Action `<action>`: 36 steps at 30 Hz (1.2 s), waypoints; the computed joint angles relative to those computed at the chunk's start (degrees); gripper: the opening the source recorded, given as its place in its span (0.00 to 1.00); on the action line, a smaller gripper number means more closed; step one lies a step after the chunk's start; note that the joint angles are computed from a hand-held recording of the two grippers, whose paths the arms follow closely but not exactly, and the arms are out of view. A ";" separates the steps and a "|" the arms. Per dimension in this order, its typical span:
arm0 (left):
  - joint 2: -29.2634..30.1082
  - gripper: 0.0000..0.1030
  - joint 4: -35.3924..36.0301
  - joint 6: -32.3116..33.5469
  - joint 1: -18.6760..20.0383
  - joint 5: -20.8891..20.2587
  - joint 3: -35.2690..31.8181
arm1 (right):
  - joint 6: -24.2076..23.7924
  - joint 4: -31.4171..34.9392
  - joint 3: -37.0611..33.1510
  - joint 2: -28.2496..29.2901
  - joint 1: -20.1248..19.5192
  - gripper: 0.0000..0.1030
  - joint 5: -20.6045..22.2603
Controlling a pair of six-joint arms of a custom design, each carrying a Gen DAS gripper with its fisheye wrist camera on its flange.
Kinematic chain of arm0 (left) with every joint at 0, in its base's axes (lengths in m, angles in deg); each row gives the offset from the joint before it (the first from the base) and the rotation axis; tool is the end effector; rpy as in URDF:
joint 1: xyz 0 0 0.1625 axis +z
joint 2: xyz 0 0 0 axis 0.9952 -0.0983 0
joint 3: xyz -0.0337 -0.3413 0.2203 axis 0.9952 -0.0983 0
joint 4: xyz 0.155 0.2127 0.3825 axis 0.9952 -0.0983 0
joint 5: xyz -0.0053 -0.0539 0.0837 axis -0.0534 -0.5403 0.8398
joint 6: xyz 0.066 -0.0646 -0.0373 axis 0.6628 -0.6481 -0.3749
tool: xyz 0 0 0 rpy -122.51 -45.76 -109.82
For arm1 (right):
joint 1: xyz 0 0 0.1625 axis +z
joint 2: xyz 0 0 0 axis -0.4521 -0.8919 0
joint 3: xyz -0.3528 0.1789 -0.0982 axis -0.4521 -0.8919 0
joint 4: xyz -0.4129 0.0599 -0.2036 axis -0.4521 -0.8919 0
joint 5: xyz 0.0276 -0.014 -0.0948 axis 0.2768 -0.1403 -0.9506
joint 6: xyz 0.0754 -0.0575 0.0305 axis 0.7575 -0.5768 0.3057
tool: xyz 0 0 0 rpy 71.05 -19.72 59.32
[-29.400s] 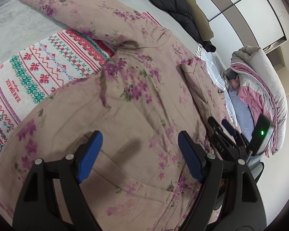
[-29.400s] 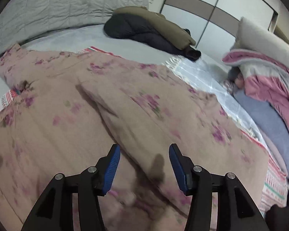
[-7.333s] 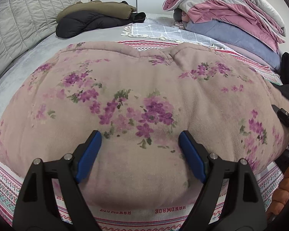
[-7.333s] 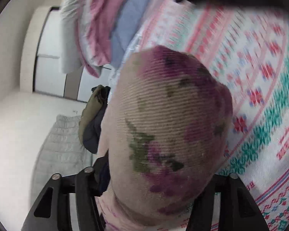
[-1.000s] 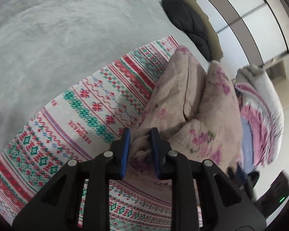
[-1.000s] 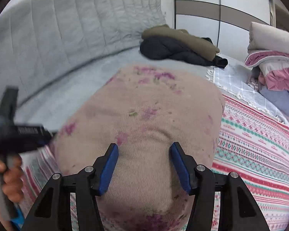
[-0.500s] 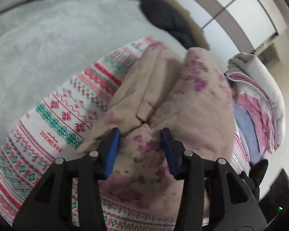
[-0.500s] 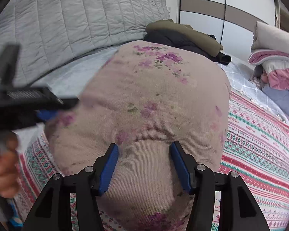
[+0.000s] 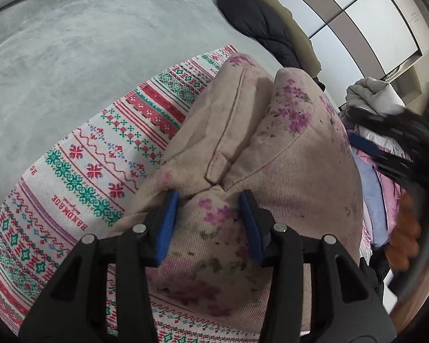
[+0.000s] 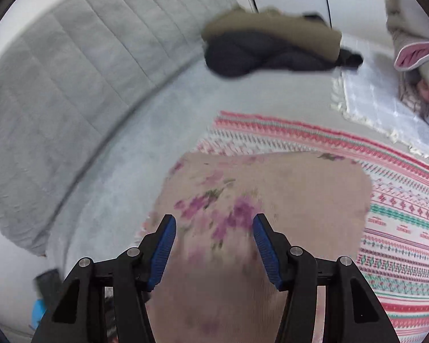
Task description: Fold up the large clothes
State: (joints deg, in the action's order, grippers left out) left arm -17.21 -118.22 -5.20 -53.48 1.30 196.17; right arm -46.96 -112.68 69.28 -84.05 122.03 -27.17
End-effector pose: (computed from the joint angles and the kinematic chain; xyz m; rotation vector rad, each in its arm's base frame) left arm -0.4015 -0.4812 0.0227 -0.4557 2.5650 -1.0521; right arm 0.1660 -0.6863 0.3930 0.7502 -2.6513 0.3717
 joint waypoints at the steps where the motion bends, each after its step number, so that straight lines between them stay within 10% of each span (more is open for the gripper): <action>1: -0.02 0.47 0.43 -0.22 -0.04 0.21 -0.09 | 0.33 0.72 -1.83 3.64 0.48 0.55 -4.80; 3: -0.04 0.47 6.47 -2.93 -0.18 2.02 -1.26 | -0.18 0.54 -2.65 8.96 -0.10 0.55 -11.13; 9: 0.06 0.48 8.02 -2.07 0.06 2.03 -1.93 | 0.28 -0.22 -2.33 9.36 -0.83 0.56 -10.37; 17: -2.42 0.51 -11.71 5.48 0.66 -1.90 4.46 | -5.24 -10.75 13.25 -9.96 -2.31 0.57 -1.32; 23: -1.21 0.52 -5.30 3.30 0.17 -0.08 2.11 | -13.31 -5.99 22.97 -25.36 -5.15 0.57 0.34; 36: -0.84 0.55 -2.94 1.55 0.42 -1.03 1.36 | -17.26 -11.57 31.46 -28.76 -9.90 0.54 1.10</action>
